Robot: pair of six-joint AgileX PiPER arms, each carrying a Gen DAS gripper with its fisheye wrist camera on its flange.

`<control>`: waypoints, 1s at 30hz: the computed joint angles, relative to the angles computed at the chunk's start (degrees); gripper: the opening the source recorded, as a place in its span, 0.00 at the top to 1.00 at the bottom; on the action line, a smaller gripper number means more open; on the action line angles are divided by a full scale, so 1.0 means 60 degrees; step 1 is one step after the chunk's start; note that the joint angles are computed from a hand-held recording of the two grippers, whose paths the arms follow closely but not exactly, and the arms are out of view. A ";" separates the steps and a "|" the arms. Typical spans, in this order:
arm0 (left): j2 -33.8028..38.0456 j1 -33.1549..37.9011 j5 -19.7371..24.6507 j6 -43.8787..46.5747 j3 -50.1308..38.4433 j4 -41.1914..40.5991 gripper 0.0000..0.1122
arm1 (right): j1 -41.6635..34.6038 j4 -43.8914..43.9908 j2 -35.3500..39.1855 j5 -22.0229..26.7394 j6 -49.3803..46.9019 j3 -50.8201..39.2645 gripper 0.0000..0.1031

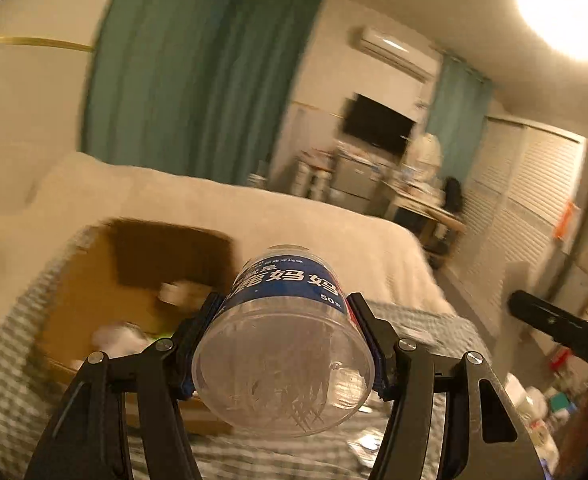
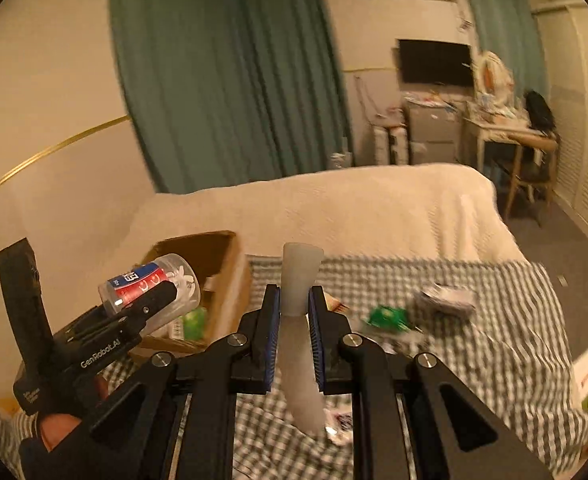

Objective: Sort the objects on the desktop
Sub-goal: 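Carry the jar and white stick into the cardboard box and release both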

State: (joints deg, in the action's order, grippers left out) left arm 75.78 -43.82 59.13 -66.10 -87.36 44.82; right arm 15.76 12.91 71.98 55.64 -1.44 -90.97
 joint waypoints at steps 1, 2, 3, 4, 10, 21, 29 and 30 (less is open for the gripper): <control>-0.0181 0.0408 0.0050 0.0167 0.0082 -0.0169 0.43 | 0.0442 -0.0175 0.0300 0.0040 0.0139 -0.0391 0.87; -0.0311 0.0843 0.0073 0.0358 0.0134 -0.0396 0.43 | 0.0828 -0.0351 0.0588 0.0065 0.0274 -0.0757 0.87; -0.0511 0.1463 -0.0044 0.0520 0.0349 -0.0658 0.43 | 0.1401 -0.0633 0.1045 0.0070 0.0475 -0.1300 0.87; -0.0594 0.1883 -0.0206 0.0656 0.0537 -0.0856 0.43 | 0.1709 -0.0731 0.1362 0.0035 0.0536 -0.1611 0.87; -0.0732 0.4782 -0.1981 0.2536 0.2167 -0.3198 0.43 | 0.2998 -0.0411 0.4237 0.0237 0.0578 -0.4207 0.86; -0.0468 0.4533 -0.2064 0.1918 0.2617 -0.3008 0.11 | 0.3362 -0.1769 0.6563 0.0106 0.1319 -0.6010 0.40; 0.0184 0.1755 0.0189 0.0768 -0.0042 -0.1331 0.11 | 0.2215 -0.1569 0.3726 -0.0475 0.0846 -0.3353 0.40; 0.0322 0.1352 0.0466 0.0658 -0.0403 -0.1119 0.09 | 0.2063 -0.1515 0.3504 -0.0408 0.0806 -0.3288 0.40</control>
